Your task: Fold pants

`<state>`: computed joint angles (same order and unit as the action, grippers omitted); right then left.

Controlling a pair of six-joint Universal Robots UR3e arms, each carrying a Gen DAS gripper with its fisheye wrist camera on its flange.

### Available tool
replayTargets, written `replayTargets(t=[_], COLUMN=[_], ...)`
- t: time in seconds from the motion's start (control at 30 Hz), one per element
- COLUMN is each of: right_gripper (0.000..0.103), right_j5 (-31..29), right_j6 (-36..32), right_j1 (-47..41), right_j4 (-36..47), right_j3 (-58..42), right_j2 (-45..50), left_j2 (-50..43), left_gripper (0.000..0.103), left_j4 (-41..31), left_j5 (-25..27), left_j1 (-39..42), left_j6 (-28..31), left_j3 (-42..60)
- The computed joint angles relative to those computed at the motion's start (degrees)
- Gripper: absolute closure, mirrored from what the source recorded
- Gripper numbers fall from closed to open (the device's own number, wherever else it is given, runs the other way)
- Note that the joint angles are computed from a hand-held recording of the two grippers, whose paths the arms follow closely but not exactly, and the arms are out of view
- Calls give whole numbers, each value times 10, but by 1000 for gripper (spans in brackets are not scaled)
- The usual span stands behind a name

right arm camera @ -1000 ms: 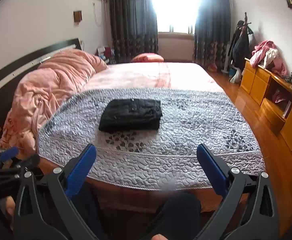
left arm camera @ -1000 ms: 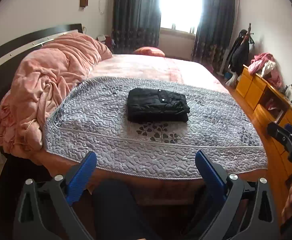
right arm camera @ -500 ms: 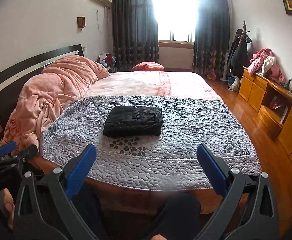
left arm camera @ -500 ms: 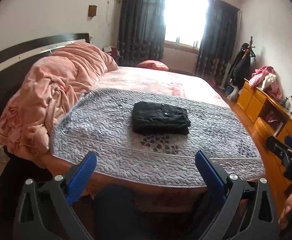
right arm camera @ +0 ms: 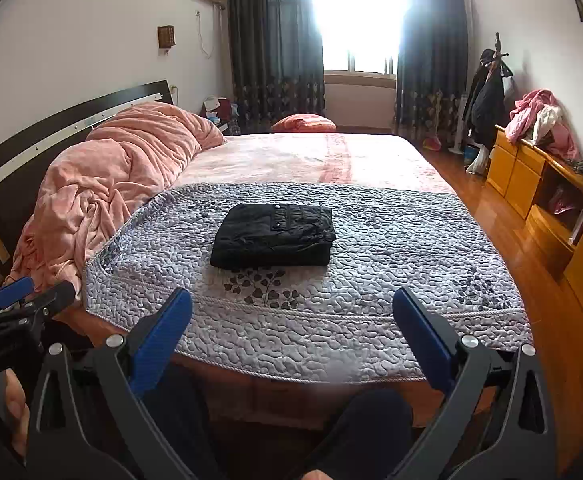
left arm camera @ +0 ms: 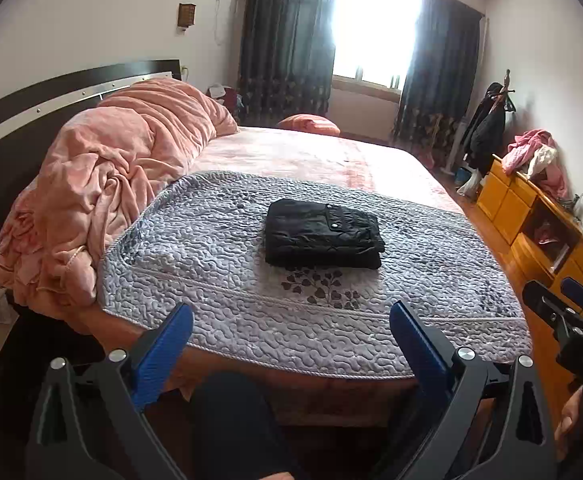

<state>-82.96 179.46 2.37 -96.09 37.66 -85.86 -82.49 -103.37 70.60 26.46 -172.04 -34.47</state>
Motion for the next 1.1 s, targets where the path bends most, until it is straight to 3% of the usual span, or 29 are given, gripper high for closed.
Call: replayTargets(t=[0.27, 0.53, 1.1], right_gripper=[3, 3, 3], right_j5=[0, -3, -3], right_j6=[4, 11, 21], right_j1=[3, 8, 11], right_j4=[8, 13, 12], right_j3=[-27, -43, -63], right_j2=[33, 52, 79], left_j2=[-41, -60, -69], left_gripper=[4, 4, 4], left_j4=[11, 4, 60], left_j5=[37, 31, 82], left_j1=[-44, -46, -77], left_j6=[-20, -17, -36], left_j3=[33, 52, 28])
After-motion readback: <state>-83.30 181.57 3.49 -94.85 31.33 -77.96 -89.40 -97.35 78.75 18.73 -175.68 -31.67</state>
